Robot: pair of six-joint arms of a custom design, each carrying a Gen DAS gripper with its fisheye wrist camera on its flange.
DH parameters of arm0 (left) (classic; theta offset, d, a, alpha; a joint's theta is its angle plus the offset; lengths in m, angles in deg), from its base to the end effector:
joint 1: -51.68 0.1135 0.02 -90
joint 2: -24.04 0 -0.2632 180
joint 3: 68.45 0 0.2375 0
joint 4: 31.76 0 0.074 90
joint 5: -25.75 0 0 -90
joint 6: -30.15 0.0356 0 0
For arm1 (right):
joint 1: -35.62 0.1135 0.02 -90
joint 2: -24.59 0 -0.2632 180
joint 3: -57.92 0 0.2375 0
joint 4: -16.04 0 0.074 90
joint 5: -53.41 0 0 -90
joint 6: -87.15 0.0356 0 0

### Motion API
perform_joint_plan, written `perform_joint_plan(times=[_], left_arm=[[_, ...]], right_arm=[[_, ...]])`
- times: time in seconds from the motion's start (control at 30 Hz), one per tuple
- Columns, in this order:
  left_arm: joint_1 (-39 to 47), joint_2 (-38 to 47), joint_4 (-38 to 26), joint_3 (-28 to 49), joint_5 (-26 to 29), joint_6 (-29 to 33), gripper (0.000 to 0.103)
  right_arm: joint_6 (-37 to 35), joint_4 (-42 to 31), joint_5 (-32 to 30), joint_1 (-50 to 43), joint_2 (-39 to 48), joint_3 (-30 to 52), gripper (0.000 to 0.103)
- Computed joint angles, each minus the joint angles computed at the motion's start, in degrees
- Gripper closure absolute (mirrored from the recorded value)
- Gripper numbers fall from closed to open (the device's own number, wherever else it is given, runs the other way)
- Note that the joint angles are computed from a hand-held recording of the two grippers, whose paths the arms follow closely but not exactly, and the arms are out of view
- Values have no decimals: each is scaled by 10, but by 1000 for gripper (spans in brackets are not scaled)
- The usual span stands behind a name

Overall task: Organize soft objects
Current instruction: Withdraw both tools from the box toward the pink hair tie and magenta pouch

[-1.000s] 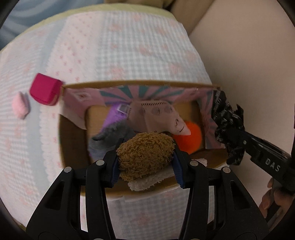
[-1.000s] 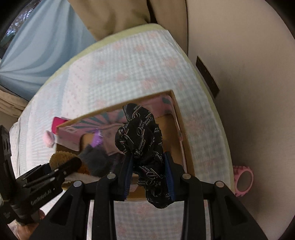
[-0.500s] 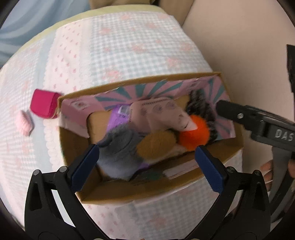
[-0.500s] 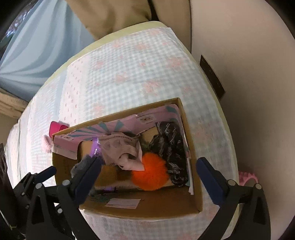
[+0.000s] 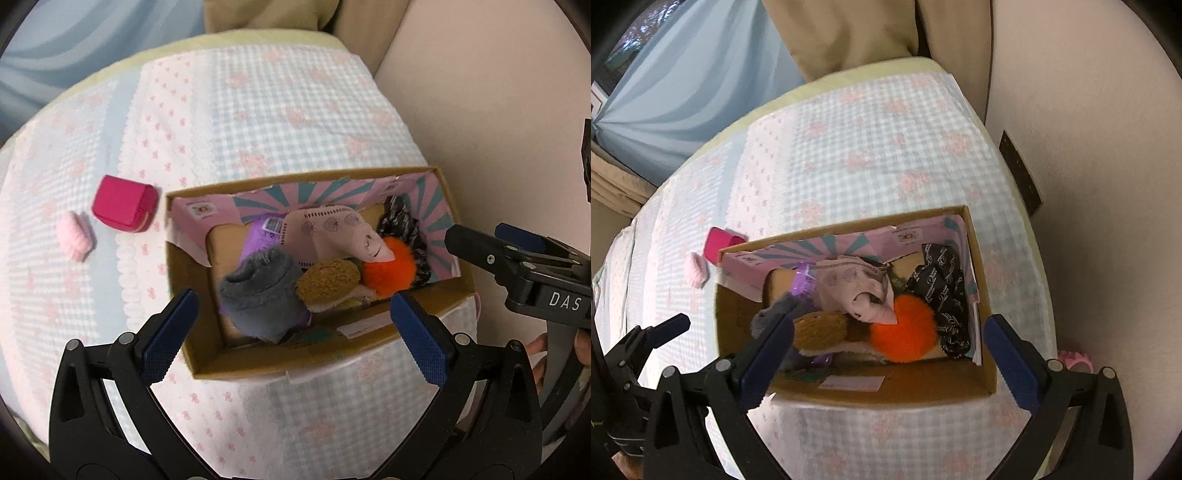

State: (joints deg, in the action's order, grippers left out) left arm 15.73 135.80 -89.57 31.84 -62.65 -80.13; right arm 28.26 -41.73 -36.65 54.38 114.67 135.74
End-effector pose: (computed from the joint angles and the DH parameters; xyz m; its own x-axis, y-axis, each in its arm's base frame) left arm 0.3144 -0.2292 0.2082 -0.9164 0.2366 -0.3228 0.2955 0.9439 -0.1471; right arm 0.2745 0.0933 0.2233 -0.9283 0.2304 -0.2919 0.1842 0.9668 0.1773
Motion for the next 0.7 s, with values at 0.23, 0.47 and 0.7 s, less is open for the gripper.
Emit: perform_joint_plan(times=[0.23, 0.47, 0.7], left_arm=[[-12, -114, -53, -21, -34, -12, 0], [14, -254, -145, -24, -84, -3, 0], [131, -390, -232, -30, -70, 48, 0]], right_arm=[[42, -143, 78, 77, -64, 96, 1], [84, -238, 147, 182, -65, 230, 1], [148, -320, 233, 304, 16, 417, 1]])
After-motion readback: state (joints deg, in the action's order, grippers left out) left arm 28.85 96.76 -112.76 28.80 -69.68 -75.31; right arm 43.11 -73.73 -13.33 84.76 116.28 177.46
